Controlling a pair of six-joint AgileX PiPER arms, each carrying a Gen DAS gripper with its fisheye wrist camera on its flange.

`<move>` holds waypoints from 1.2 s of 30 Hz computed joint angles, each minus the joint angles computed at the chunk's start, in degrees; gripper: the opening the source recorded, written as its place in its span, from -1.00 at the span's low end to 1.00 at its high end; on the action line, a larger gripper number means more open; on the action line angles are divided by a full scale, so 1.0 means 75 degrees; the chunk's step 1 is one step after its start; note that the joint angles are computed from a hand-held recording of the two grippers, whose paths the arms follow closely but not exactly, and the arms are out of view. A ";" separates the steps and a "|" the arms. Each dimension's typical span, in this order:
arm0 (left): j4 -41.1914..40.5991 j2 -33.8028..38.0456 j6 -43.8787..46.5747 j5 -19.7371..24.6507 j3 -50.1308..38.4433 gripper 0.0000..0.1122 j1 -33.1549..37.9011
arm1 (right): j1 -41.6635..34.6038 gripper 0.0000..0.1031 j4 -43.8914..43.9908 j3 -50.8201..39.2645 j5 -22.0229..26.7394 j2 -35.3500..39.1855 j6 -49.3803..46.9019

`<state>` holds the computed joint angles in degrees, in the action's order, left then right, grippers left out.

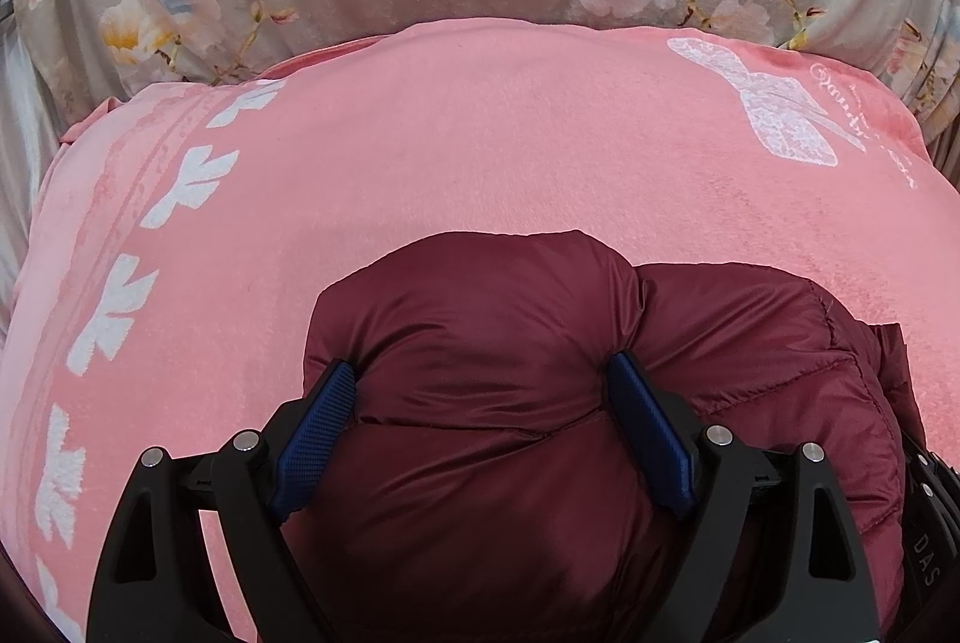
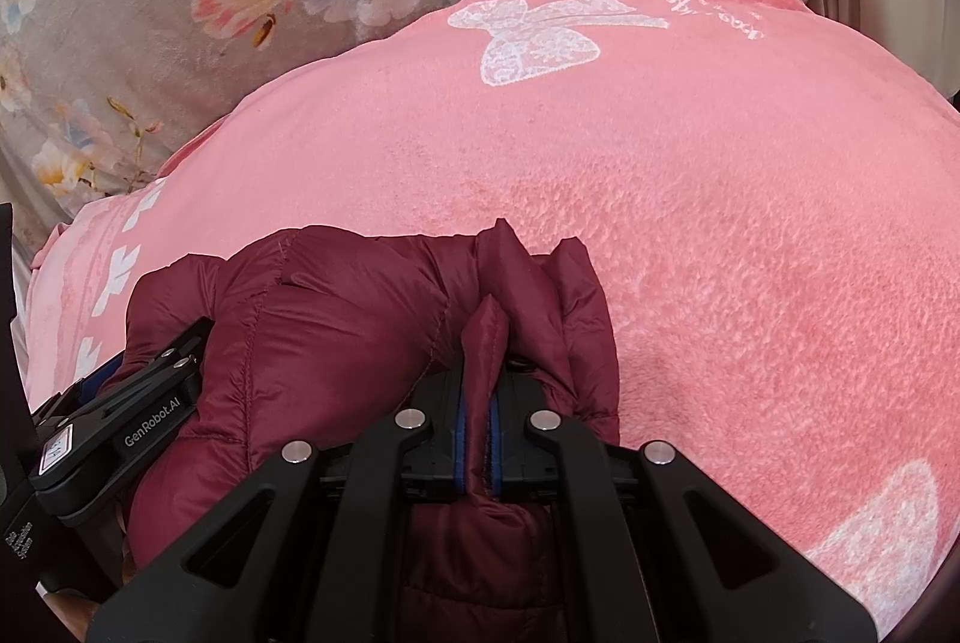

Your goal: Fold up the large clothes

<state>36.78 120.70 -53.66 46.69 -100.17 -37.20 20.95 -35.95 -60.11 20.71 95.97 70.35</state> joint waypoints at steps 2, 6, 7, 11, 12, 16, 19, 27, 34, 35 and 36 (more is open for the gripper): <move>-0.0363 -0.0155 0.0200 -0.0129 0.0111 0.51 0.0110 | -0.0185 -0.94 0.0844 0.0057 -0.0192 -0.0082 -0.0837; -0.1283 -0.1144 0.0778 -0.0126 0.0927 0.49 0.0233 | 0.0112 -0.78 0.0805 0.0384 0.0680 -0.1126 -0.0795; -0.1273 -0.1440 0.0763 -0.0098 0.1202 0.49 0.0179 | 0.0217 -0.78 0.0843 0.0520 0.0815 -0.1405 -0.0793; -0.0765 -0.2482 0.0353 0.0117 0.2342 0.49 -0.0300 | 0.0959 -0.78 0.0252 0.1004 0.1524 -0.2064 -0.0189; -0.0805 -0.2625 0.0308 0.0159 0.2586 0.49 -0.0395 | 0.1054 -0.78 0.0321 0.1094 0.1555 -0.2039 -0.0251; -0.1279 -0.2871 0.0200 -0.0284 0.3366 0.53 -0.0353 | 0.1204 -0.78 -0.0106 0.1464 0.1336 -0.1955 0.0358; -0.0854 -0.2920 -0.0201 -0.0439 0.3682 0.55 -0.0497 | 0.1419 -0.78 -0.0920 0.1685 0.1279 -0.1883 0.1192; -0.0144 -0.2924 -0.0922 -0.0586 0.4035 0.59 -0.0715 | 0.1747 -0.77 -0.2405 0.2213 0.1145 -0.2004 0.2929; -0.2090 -0.3516 0.0720 -0.1103 0.4350 0.58 0.0109 | 0.0900 -0.43 0.0174 0.2429 0.0475 -0.2814 0.0494; -0.2639 -0.3652 0.1152 -0.1252 0.4467 0.58 0.0359 | 0.0796 0.02 0.0489 0.2460 0.0456 -0.2888 0.0220; -0.3320 -0.3797 0.1698 -0.1424 0.4617 0.58 0.0687 | 0.0718 0.27 0.0513 0.2474 0.0621 -0.2935 0.0251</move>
